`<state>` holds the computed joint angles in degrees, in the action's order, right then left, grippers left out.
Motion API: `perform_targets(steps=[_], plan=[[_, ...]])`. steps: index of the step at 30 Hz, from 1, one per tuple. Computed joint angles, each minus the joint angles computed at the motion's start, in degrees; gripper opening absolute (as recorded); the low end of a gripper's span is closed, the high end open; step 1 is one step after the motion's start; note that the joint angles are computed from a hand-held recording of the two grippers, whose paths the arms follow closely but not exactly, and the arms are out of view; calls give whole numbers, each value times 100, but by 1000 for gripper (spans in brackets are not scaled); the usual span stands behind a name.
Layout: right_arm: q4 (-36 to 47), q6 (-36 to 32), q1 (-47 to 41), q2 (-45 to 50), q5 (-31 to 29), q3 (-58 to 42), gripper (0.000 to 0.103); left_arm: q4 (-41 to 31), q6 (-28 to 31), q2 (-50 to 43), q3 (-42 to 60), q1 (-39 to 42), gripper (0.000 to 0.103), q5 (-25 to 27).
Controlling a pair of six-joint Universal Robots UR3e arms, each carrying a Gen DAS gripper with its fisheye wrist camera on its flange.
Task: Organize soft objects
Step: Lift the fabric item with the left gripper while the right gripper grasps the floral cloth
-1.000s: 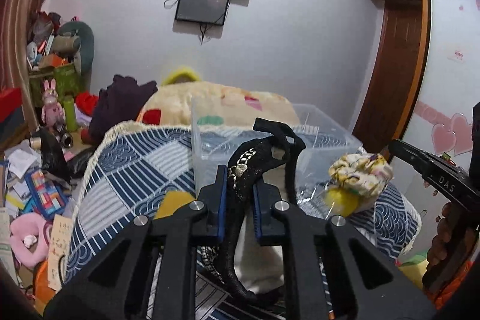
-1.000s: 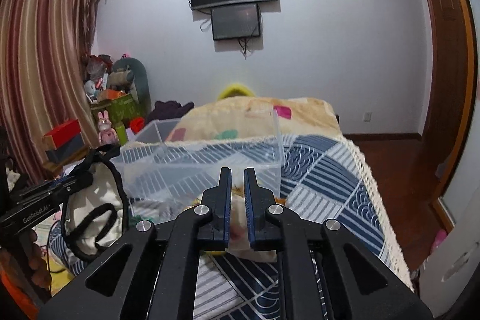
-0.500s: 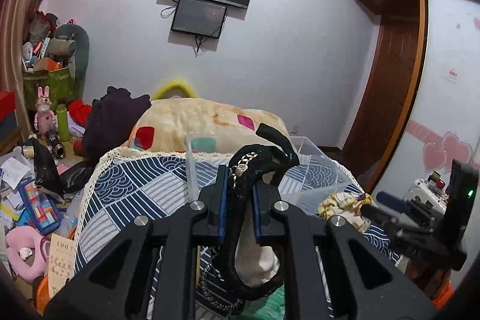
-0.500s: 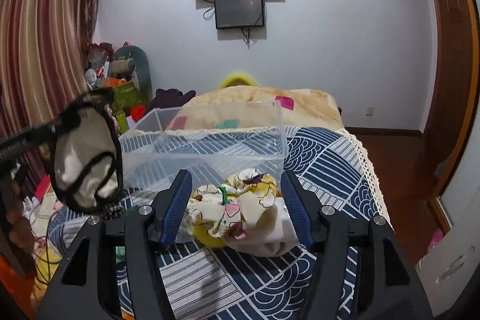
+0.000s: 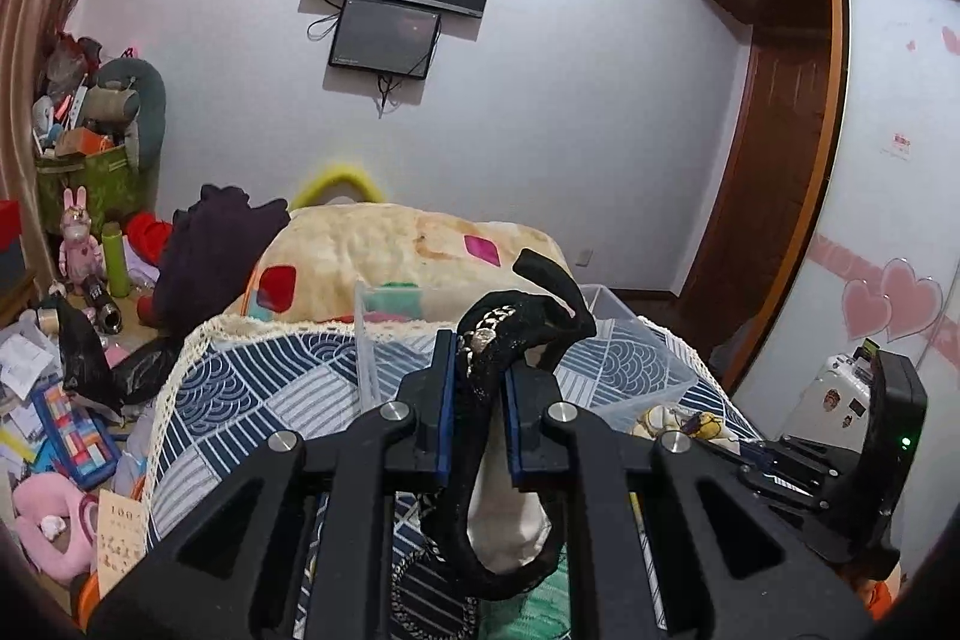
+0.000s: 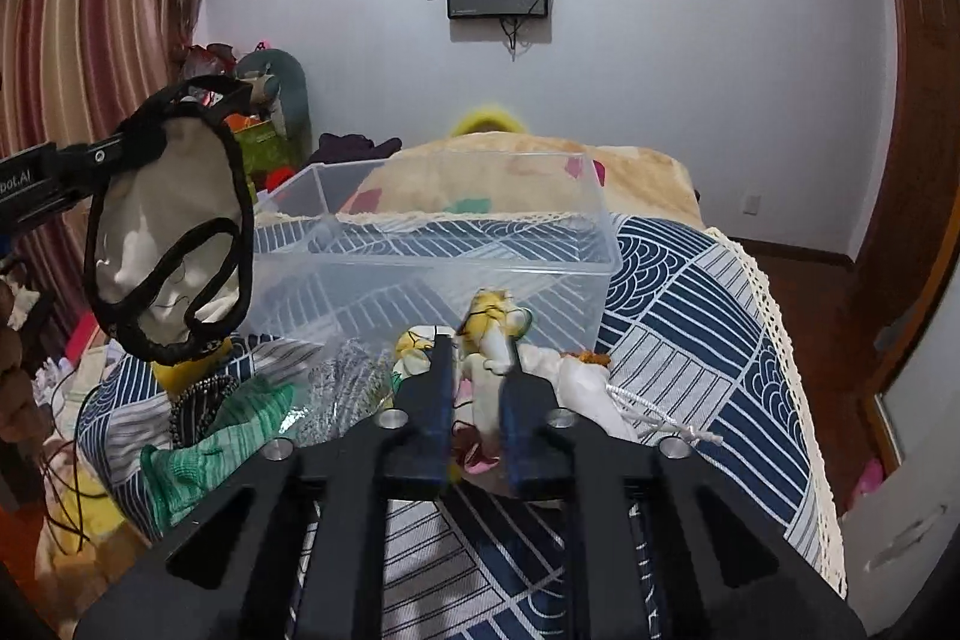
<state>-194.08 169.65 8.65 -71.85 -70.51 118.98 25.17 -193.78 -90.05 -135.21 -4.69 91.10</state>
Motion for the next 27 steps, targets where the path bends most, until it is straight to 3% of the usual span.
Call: perform_targets(steps=[6,13,23,27], plan=[[-244,111,-135,-380,285,214,9,-256,142,8,498,-81,13,195],[58,258,-28,-397,224,-597,9,-430,198,-354,1137,-92,13,431],[920,439,419,643,-300,-2476,9,-548,253,-1266,1839,60,13,630],[1455,292,537,1002,-445,-2924,9,-833,128,-1516,2033,262,13,320]])
